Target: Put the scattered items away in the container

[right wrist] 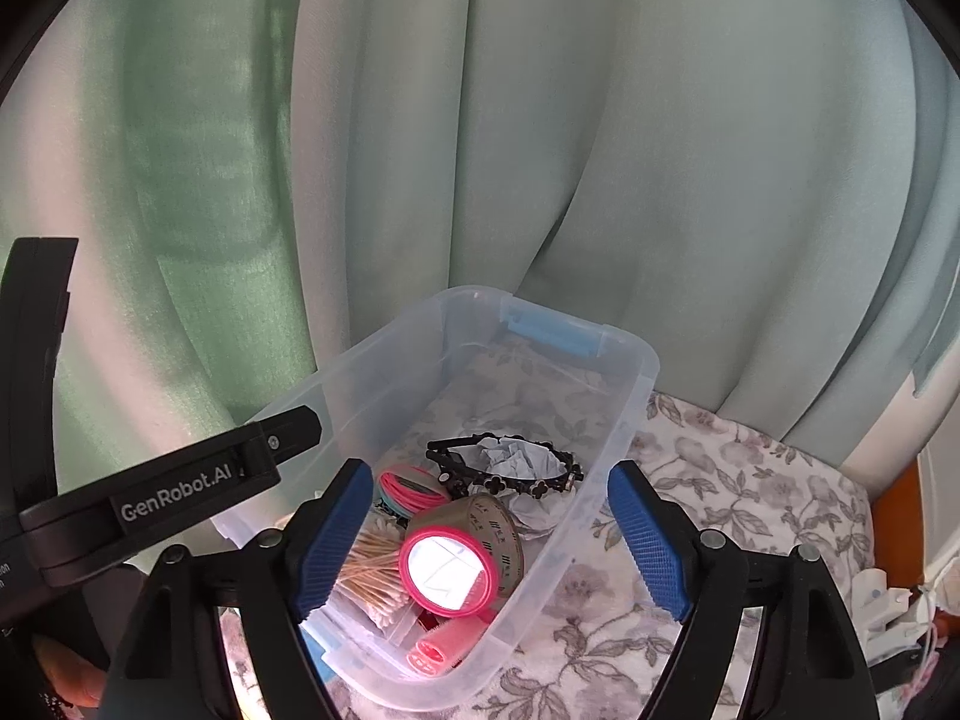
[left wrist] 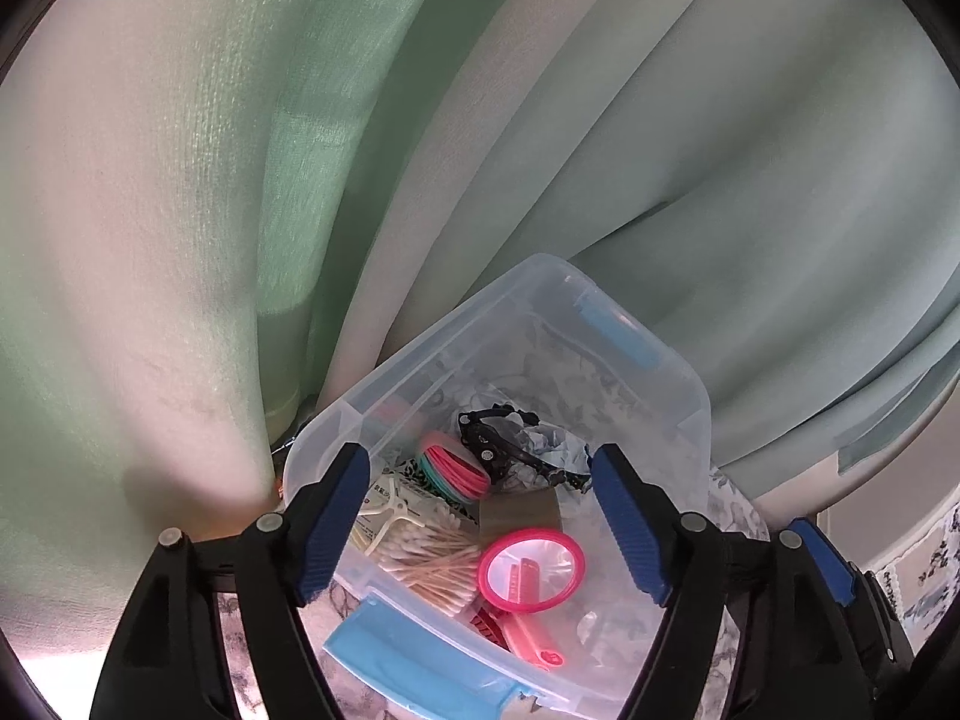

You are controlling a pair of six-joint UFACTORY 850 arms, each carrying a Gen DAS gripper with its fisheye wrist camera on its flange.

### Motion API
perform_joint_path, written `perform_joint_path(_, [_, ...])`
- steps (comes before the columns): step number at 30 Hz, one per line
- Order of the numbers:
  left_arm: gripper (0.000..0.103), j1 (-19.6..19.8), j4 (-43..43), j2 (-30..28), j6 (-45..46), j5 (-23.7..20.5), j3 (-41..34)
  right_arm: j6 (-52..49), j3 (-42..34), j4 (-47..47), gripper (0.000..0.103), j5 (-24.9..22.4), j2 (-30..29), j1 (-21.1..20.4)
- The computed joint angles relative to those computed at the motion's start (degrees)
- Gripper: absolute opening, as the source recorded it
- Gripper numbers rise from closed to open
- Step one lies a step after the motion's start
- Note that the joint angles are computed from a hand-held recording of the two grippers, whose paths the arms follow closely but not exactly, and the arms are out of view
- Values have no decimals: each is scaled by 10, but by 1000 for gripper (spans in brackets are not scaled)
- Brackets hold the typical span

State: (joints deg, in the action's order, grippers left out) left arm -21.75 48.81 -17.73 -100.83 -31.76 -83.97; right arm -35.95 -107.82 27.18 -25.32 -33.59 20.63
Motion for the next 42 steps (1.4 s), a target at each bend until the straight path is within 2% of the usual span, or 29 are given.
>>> perform_joint_path(7, [80, -24, 32, -14, 12, -35, -36, 14, 37, 1, 85, 17, 35, -13])
perform_joint_path(12, [81, -48, 44, -14, 22, -65, -55, -12, 81, 39, 85, 37, 72, -27])
perform_joint_path(14, [81, -57, 55, -14, 20, -70, -61, -26, 99, 59, 91, 43, 87, -34])
perform_joint_path(16, [81, -68, 63, -14, 25, -78, -68, -46, 118, 86, 101, 51, 103, -42])
perform_joint_path(19, [82, -85, 73, -21, 43, -96, -85, -71, 144, 126, 102, 63, 125, -55])
perform_joint_path(20, [88, -91, 76, -25, 52, -104, -92, -75, 151, 138, 102, 65, 132, -60])
perform_joint_path(22, [92, -102, 77, -36, 69, -124, -109, -71, 166, 148, 103, 70, 145, -70])
perform_joint_path(32, [92, -137, 66, -71, 144, -175, -159, 19, 218, 112, 103, 96, 186, -109])
perform_joint_path(37, [92, -144, 47, -77, 173, -184, -169, 162, 228, -10, 103, 97, 195, -120])
perform_joint_path(42, [92, -149, 44, -83, 189, -193, -177, 258, 227, -102, 103, 83, 195, -123])
